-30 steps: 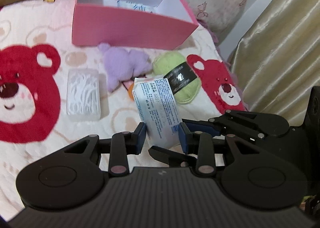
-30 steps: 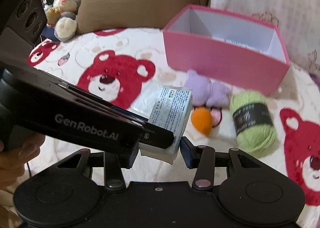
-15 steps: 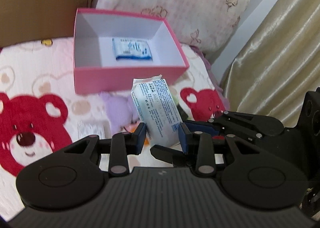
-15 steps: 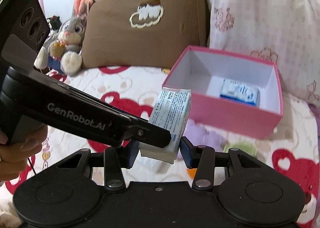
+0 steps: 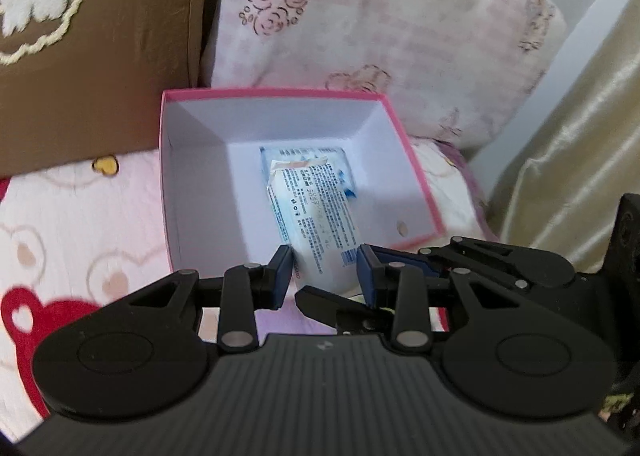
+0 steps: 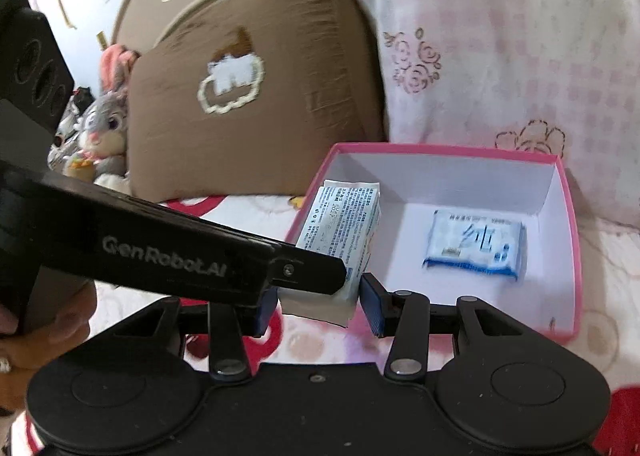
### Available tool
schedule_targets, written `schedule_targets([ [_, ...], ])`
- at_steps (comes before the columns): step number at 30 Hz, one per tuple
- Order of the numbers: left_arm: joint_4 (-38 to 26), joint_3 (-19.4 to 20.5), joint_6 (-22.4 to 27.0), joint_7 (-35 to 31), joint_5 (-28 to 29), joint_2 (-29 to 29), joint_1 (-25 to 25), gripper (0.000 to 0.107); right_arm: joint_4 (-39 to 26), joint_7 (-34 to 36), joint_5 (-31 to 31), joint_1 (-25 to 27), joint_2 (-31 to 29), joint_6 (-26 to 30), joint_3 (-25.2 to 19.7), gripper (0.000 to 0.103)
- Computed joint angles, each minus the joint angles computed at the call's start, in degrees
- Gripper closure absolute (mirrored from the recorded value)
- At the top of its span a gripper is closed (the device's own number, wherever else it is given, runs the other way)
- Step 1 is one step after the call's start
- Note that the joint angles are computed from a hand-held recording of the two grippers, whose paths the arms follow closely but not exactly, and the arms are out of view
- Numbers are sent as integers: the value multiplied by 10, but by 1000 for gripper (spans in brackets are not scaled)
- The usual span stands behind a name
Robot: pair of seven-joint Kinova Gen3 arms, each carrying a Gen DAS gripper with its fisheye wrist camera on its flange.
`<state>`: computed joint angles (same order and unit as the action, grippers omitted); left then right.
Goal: Organize objects
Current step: 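Carry the white packet with the left tool into the pink box and release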
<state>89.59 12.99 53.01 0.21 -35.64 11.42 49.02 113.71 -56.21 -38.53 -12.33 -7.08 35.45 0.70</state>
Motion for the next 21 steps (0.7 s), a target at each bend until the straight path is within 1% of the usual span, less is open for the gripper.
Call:
schedule_targets([
  [3, 3, -13, -31, -27, 18, 16, -31, 75, -20, 21, -13, 5, 45, -14, 2, 53],
  [5, 15, -24, -67, -45, 42, 24, -56, 75, -40, 26, -18, 19, 81, -11, -4, 53],
  [8, 31, -37, -118, -79, 80, 39, -88, 75, -71, 5, -7, 40, 130, -6, -19, 53],
  [10, 43, -48, -153, -98, 100, 49, -104, 75, -85, -17, 12, 45, 157, -16, -30, 53],
  [11, 44, -52, -162, -98, 101, 55, -108, 75, -94, -30, 27, 45, 168, -21, -34, 53],
  [12, 38, -63, -160, -101, 104, 64, -102, 75, -100, -34, 35, 48, 180, -26, -40, 53],
  [14, 23, -74, -155, -108, 108, 83, -99, 76, -116, -42, 47, 55, 203, -30, -52, 53],
  [17, 6, -83, -146, -126, 122, 104, -100, 76, -141, -85, 85, 54, 228, -23, -58, 54],
  [21, 6, -96, -157, -133, 141, 119, -101, 76, -169, -136, 144, 46, 255, -12, -64, 54],
])
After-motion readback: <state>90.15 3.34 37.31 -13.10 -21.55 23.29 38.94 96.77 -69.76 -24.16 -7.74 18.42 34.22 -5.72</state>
